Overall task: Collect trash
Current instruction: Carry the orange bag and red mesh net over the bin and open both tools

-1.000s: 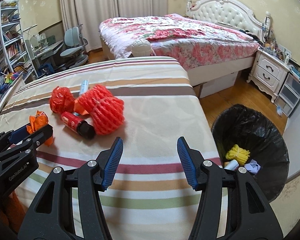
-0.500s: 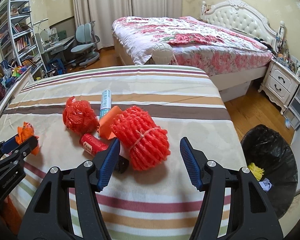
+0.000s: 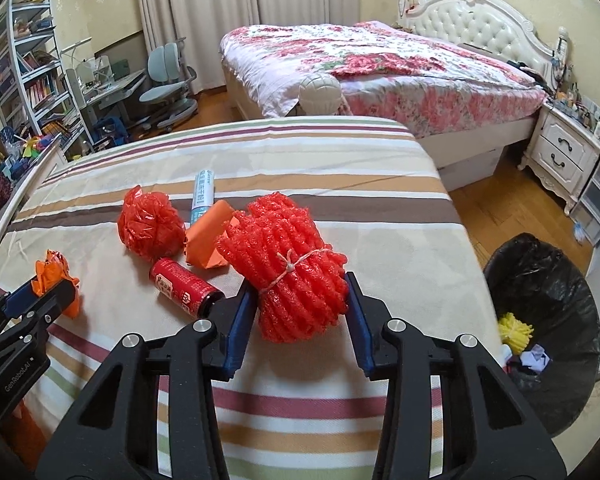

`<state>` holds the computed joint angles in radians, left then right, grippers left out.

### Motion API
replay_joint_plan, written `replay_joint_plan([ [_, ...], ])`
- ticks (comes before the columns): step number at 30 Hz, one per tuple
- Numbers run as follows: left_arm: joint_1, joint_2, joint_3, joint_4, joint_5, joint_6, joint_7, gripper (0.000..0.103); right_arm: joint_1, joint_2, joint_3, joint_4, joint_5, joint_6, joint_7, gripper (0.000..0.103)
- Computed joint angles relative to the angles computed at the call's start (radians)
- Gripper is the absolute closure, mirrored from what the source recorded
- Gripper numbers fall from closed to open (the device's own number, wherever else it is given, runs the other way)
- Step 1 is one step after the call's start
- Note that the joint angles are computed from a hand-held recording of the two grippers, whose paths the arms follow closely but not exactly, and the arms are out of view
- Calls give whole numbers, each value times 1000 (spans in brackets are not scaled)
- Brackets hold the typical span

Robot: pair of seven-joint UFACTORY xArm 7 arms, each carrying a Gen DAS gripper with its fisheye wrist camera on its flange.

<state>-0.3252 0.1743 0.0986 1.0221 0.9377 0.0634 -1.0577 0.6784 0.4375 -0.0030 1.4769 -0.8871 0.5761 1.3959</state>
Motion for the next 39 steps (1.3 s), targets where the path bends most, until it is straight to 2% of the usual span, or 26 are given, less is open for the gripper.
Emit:
replay_joint_plan([
  [5, -38, -16, 6, 0, 77, -24, -69, 53, 9, -100, -3, -116, -91, 43, 110, 62],
  [12, -72, -5, -39, 38, 131, -32, -113, 53, -56, -264, 50, -311, -183, 104, 263, 62],
  [19, -158, 47, -49, 123, 171, -46, -137, 53, -140, -406, 117, -467, -213, 207, 344, 62],
  [28, -294, 159, -40, 258, 65, -28, 3, 53, -285, -541, 186, -629, -213, 203, 424, 61],
  [35, -341, 252, -68, 357, -101, 4, 167, 53, -373, -596, 217, -705, -218, 167, 449, 61],
  [39, -375, 304, -59, 423, -166, 31, 238, 53, -409, -614, 221, -730, -222, 151, 452, 61],
])
